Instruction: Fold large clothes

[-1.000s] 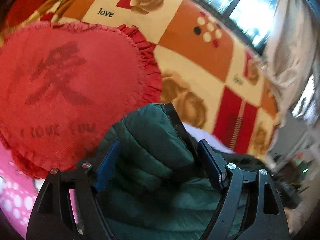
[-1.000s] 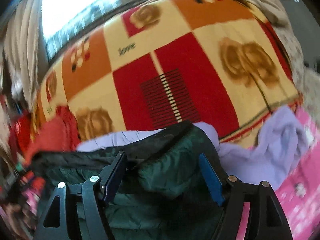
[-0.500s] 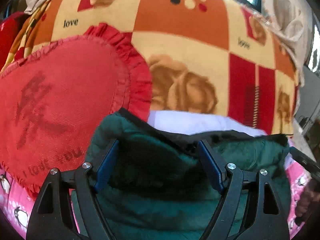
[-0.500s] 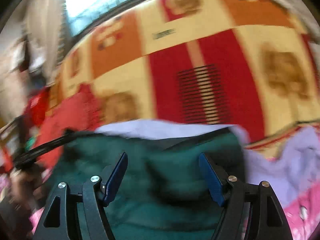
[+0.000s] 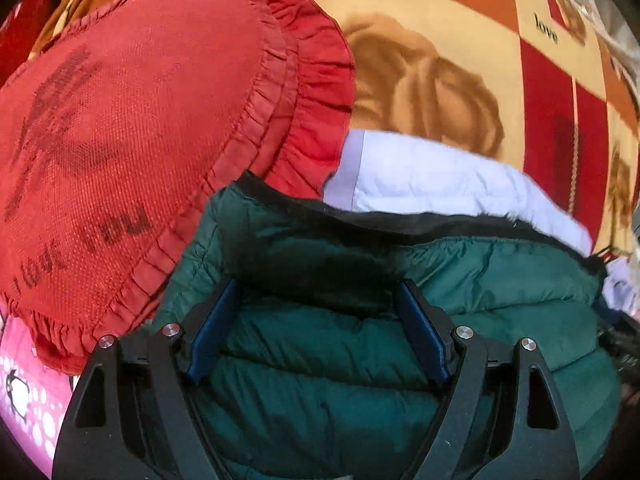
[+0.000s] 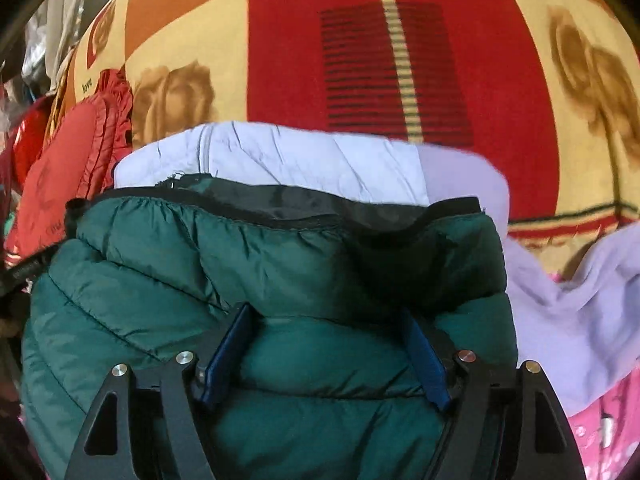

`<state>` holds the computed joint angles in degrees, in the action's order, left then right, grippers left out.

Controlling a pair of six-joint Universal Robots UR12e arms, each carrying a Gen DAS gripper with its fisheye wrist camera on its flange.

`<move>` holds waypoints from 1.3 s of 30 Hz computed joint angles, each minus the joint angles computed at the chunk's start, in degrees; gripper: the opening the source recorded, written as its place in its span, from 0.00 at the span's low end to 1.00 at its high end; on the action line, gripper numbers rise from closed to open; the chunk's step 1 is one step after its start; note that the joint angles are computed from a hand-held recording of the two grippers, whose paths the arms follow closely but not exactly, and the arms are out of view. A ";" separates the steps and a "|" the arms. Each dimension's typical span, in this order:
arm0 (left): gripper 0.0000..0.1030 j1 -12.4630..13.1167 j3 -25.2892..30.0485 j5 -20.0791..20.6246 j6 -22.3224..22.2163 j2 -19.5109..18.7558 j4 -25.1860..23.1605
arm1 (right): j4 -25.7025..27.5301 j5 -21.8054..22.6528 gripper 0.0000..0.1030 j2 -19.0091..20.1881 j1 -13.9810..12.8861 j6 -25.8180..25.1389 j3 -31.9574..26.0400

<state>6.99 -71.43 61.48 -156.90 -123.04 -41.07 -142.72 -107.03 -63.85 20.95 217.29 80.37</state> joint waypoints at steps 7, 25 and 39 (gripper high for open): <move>0.80 -0.88 1.18 3.21 2.83 -0.25 -3.73 | -8.19 1.47 0.71 -1.82 -0.10 1.32 4.36; 0.81 4.69 -14.95 -9.35 15.74 11.00 -0.91 | -1.42 -6.45 0.91 -1.44 7.83 -3.95 2.11; 0.81 8.27 -11.21 -16.70 14.34 9.79 -7.42 | 1.09 -10.09 0.92 -3.75 8.90 -0.78 2.61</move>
